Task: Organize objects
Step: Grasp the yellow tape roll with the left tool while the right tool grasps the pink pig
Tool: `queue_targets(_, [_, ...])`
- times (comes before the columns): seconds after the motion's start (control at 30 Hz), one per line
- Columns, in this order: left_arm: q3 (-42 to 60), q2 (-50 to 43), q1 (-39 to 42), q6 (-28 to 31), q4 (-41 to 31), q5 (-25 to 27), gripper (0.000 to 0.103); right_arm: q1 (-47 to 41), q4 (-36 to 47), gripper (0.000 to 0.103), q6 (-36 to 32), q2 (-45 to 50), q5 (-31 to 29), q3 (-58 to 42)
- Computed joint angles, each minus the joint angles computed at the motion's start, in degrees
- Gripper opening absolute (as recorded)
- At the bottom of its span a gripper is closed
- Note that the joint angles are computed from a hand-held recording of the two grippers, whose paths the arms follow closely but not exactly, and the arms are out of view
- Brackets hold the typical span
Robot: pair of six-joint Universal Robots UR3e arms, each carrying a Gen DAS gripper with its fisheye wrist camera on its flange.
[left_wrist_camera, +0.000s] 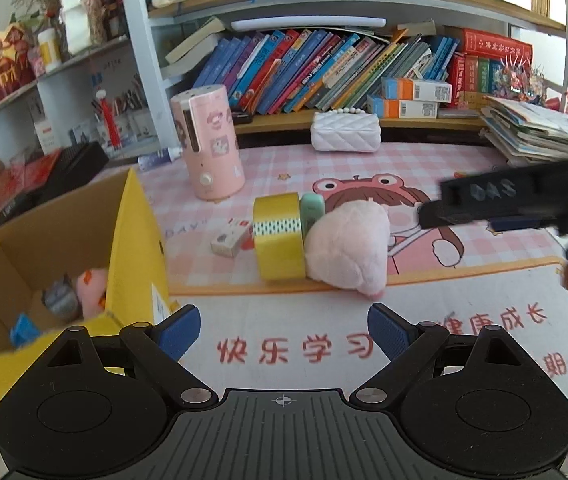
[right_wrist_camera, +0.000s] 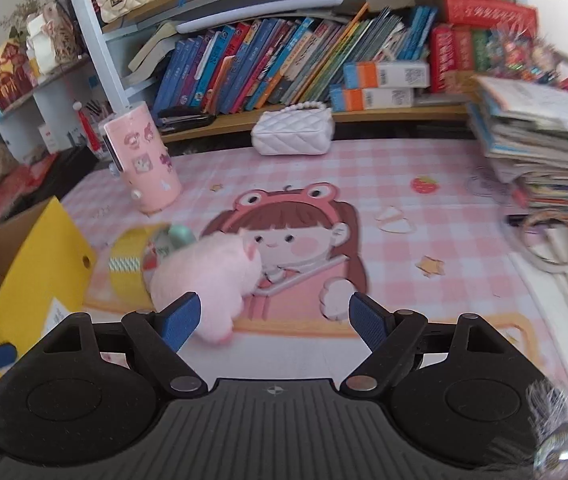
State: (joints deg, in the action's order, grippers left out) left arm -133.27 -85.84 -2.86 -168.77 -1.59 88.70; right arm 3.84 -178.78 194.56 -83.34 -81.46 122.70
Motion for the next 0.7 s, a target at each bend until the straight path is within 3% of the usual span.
queue_targets(0.13, [3.49, -3.79, -2.46, -0.03, 0.36, 3.46, 0.092, -3.54, 3.46, 0.082, 0.91, 7.39, 9.80, -7.51])
queue_targets(0.27, [5.91, -5.79, -3.58, -0.10, -0.27, 5.76, 0.092, -4.46, 8.36, 0.083, 4.89, 14.69, 15.98, -15.89])
queue_targets(0.5, [9.45, -8.53, -4.60, -0.42, -1.41, 7.61, 0.092, -3.43, 13.98, 0.083, 9.02, 24.78, 19.63, -27.87])
queue_targets(0.57, [9.94, -9.01, -4.64, -0.53, -1.35, 7.58, 0.092, -4.02, 14.84, 0.080, 10.19, 26.40, 21.35, -29.21])
queue_targets(0.7, [13.10, -11.53, -4.61, -1.69, -2.12, 7.04, 0.092, -6.48, 14.62, 0.061, 8.46, 26.31, 26.02, -27.94])
